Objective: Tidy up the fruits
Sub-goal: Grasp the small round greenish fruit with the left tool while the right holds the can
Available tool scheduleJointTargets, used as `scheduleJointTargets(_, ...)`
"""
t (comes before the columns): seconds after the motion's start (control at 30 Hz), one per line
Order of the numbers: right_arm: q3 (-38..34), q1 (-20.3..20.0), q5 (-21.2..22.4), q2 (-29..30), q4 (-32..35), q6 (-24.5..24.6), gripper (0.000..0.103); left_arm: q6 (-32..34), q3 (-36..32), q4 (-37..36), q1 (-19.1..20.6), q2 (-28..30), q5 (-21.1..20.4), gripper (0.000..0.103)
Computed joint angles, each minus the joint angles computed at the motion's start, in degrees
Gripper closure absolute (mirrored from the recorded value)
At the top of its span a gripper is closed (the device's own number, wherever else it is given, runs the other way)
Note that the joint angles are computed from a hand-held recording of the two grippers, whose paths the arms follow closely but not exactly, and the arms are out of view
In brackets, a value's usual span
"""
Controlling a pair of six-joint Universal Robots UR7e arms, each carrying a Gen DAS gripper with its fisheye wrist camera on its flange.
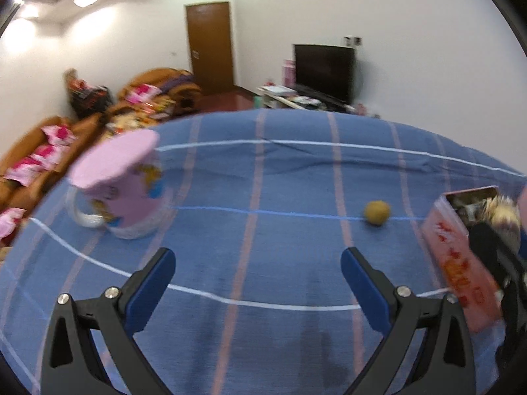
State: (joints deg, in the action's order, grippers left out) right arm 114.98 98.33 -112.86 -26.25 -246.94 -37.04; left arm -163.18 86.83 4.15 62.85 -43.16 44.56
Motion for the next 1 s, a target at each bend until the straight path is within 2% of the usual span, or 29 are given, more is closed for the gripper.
scheduleJointTargets(0.13, 1.9, -0.7, 0.5, -0.8, -1.1, 1.6, 0.057, -1.2, -4.4, 5.5, 0.4, 2.8, 6.3, 0.007)
scheduleJointTargets(0.23, 2.0, -0.8, 0.2, -0.8, -1.9, 2.6, 0.057, 1.3, -8.0, 7.5, -0.3, 5.7, 6.7, 0.014)
scheduleJointTargets(0.3, 2.0, -0.9, 0.0, -0.6, -2.5, 2.7, 0.057, 1.8, -11.2, 10.0, -0.7, 8.0, 7.5, 0.024)
scheduleJointTargets(0.4, 2.1, -1.1, -0.3, -0.5, -3.4, 3.9, 0.057, 2.7, -15.8, 13.4, -1.0, 11.4, 7.9, 0.026)
scheduleJointTargets(0.5, 2.7, -1.8, -0.3, -1.4, -2.3, 6.6, 0.057, 0.4, -22.8, 20.6, -0.4, 15.3, 9.6, 0.034)
scheduleJointTargets(0.57, 3.1, -2.2, -0.2, -2.0, -1.3, 7.9, 0.057, -1.6, -26.8, 24.2, 0.0, 17.4, 10.7, 0.034)
scheduleJointTargets(0.63, 3.3, -2.3, -0.3, -2.3, -0.8, 8.6, 0.057, -3.5, -31.5, 29.0, 0.3, 20.3, 10.8, 0.040)
scheduleJointTargets(0.73, 3.3, -2.5, -0.5, -2.4, -0.6, 9.0, 0.057, -2.5, -31.8, 29.1, -0.4, 20.9, 9.5, 0.044)
scheduleJointTargets(0.8, 3.5, -2.7, -0.3, -2.7, 0.0, 9.5, 0.057, -2.1, -31.2, 28.5, -1.0, 20.8, 8.1, 0.057)
scheduleJointTargets(0.9, 3.4, -3.1, -0.3, -3.0, 1.1, 10.1, 0.057, -2.3, -30.1, 28.0, -1.1, 20.0, 8.6, 0.073)
scheduleJointTargets(1.0, 3.4, -2.6, -0.9, -2.7, 0.1, 9.7, 0.057, -3.8, -27.7, 26.2, -1.2, 18.5, 6.9, 0.073)
